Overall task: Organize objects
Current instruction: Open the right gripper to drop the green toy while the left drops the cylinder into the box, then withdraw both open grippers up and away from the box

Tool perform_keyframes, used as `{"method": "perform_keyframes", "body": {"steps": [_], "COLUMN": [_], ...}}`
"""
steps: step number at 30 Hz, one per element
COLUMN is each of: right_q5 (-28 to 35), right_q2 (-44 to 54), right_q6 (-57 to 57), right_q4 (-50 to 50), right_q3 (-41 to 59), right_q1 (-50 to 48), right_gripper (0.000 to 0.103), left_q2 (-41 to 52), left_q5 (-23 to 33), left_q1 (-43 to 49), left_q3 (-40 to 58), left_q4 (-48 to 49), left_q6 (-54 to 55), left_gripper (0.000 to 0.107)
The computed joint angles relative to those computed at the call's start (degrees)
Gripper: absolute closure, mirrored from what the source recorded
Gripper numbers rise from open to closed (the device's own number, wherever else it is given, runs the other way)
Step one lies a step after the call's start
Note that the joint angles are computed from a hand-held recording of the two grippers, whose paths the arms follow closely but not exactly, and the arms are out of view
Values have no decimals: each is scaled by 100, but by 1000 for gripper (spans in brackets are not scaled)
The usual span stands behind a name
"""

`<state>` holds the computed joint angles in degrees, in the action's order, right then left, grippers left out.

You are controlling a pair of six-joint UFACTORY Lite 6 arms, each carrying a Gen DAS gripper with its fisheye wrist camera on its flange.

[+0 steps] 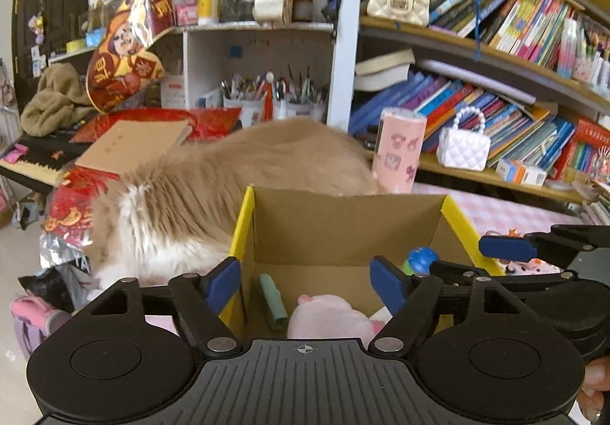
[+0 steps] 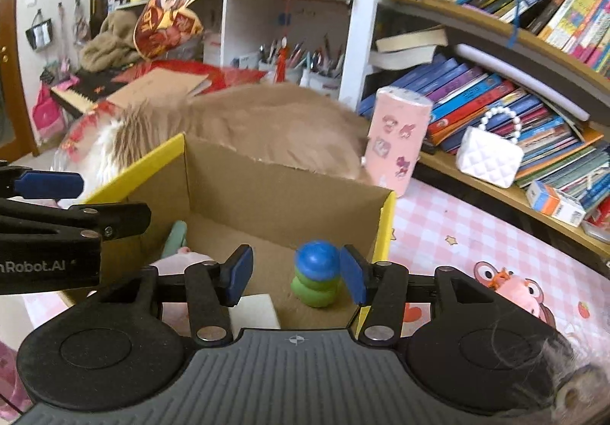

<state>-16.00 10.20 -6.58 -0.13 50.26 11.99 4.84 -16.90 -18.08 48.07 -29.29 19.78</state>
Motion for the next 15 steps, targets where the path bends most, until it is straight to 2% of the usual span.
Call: {"method": "perform_keyframes", "body": {"steps": [4, 7, 10, 15], "right_q5": [-146, -327, -571, -854], "right_q2": [-524, -948, -1475, -2227], "right_q6": [-954, -2040, -2877, -3669], "right_q4": [1168, 2577, 3842, 5337], "right_q3": [-522, -941, -1428, -2174], "right_q1": [249, 545, 873, 1423], "right_gripper": [55, 53, 50, 47], "left_q2": [-546, -1023, -1544, -2365], "left_q5": [-50, -17, 10, 223], "left_q1": [9, 42, 31, 86], "left_q3": [-469, -884, -1336, -2063], "left_q4": [101, 144, -122, -593], "left_q6": [-47, -78, 173, 663], "left_gripper": [27, 26, 22, 20]}}
